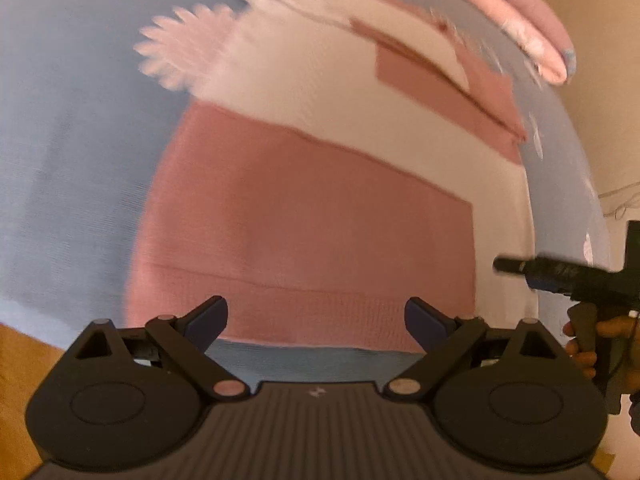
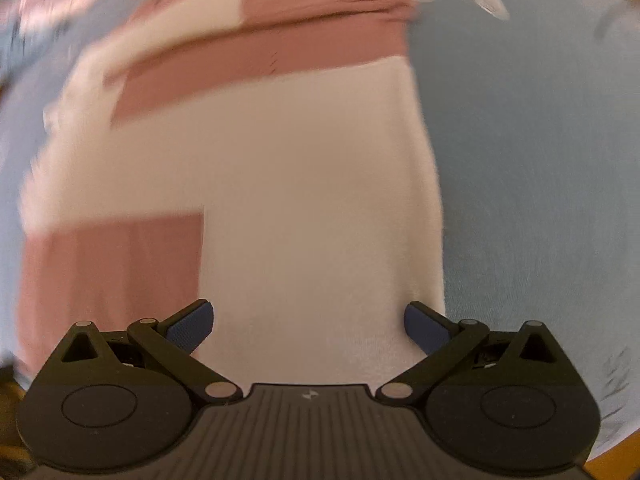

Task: Fold clothes
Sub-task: 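Move both open grippers back over the sweater's ribbed hem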

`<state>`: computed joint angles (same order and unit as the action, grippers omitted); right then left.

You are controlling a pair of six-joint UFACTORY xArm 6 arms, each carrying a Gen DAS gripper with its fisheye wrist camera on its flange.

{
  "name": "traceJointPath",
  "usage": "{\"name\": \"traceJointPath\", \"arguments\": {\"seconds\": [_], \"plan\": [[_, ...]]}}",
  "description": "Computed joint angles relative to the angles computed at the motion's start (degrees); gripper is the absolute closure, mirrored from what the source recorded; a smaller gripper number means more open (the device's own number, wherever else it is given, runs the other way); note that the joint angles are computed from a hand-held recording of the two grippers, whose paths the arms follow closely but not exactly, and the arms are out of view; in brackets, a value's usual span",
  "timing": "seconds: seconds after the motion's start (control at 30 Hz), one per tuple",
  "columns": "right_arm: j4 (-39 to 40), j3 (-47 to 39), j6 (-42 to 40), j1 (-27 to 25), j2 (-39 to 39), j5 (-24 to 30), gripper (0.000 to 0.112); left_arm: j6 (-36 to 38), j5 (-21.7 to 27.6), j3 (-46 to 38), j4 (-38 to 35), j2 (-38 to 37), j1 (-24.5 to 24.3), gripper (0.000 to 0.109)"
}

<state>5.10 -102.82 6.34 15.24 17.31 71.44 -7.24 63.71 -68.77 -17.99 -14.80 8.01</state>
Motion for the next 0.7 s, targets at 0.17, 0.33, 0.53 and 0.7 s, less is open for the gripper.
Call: {"name": "traceJointPath", "arguments": {"seconds": [0.17,0.33,0.53,0.7], "plan": [[-5.7,-5.5,0.0,4.7,0.5,1.4,0.012,3.4,0.5,0.8,-0.6,-1.6,6.6,0.024],[-1.8,-10.0,-3.8,11.6,1.7,1.1,0.012,10.6,0.3,1.3,-6.2,-0.5,11.3,0.051],[3.2,-12.1,-0.7,17.6,3.9,1.4,0.012,18.3,0.7,-0.4,-11.9,4.7,14.8,0.070],[3.3,-10.2,2.2,19.5,2.7,1.3,0.012,23.9,2.6,-1.5,-15.8,6.8,16.9,0.073]]}}
